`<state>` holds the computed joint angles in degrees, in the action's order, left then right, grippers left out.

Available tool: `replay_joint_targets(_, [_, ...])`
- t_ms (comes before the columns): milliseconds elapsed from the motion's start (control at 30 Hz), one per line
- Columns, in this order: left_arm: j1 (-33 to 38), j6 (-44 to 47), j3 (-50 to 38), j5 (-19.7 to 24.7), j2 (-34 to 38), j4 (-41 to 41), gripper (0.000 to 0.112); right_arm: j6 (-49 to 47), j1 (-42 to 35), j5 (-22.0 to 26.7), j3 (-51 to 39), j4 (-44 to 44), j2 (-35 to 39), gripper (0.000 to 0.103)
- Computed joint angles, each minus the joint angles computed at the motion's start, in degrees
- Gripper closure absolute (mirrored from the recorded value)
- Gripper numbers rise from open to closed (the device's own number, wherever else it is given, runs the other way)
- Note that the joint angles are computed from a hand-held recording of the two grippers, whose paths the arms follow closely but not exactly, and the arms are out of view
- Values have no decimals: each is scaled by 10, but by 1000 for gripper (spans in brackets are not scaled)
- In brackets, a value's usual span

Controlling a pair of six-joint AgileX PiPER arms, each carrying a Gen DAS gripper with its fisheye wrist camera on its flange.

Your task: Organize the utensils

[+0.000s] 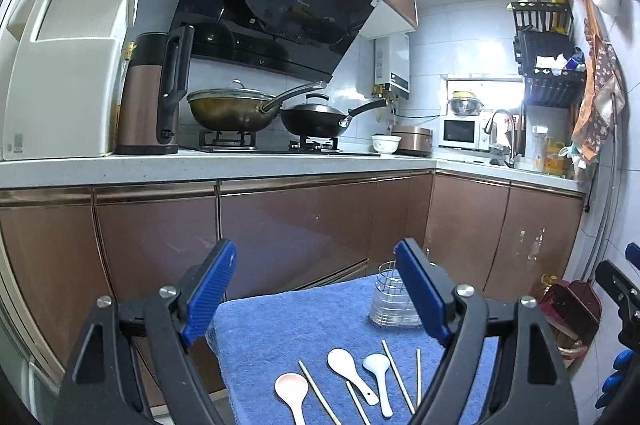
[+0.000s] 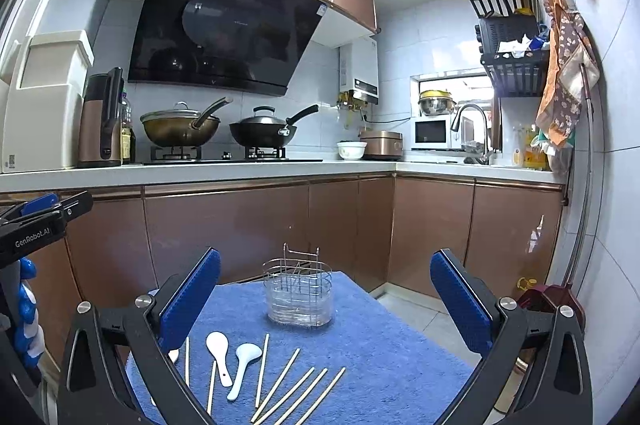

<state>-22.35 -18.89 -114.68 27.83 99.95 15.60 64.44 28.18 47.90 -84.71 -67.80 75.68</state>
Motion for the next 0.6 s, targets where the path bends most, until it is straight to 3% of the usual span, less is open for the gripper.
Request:
replay_joint_targets(67, [-6, -40, 5, -7, 2, 47, 31, -1, -7, -5, -4, 5, 5, 0])
replay_joint_targets(233, [-4, -62, 21, -37, 4, 50, 31, -8, -29, -28, -8, 29, 11, 0])
replay_joint_targets(367, [-3, -32, 0, -27, 18, 18, 31, -13, -42, -41, -6, 41, 17, 0])
replay_joint_targets(600, [-13, -75, -16, -34, 32, 57, 31, -16, -68, -67, -5, 58, 28, 0])
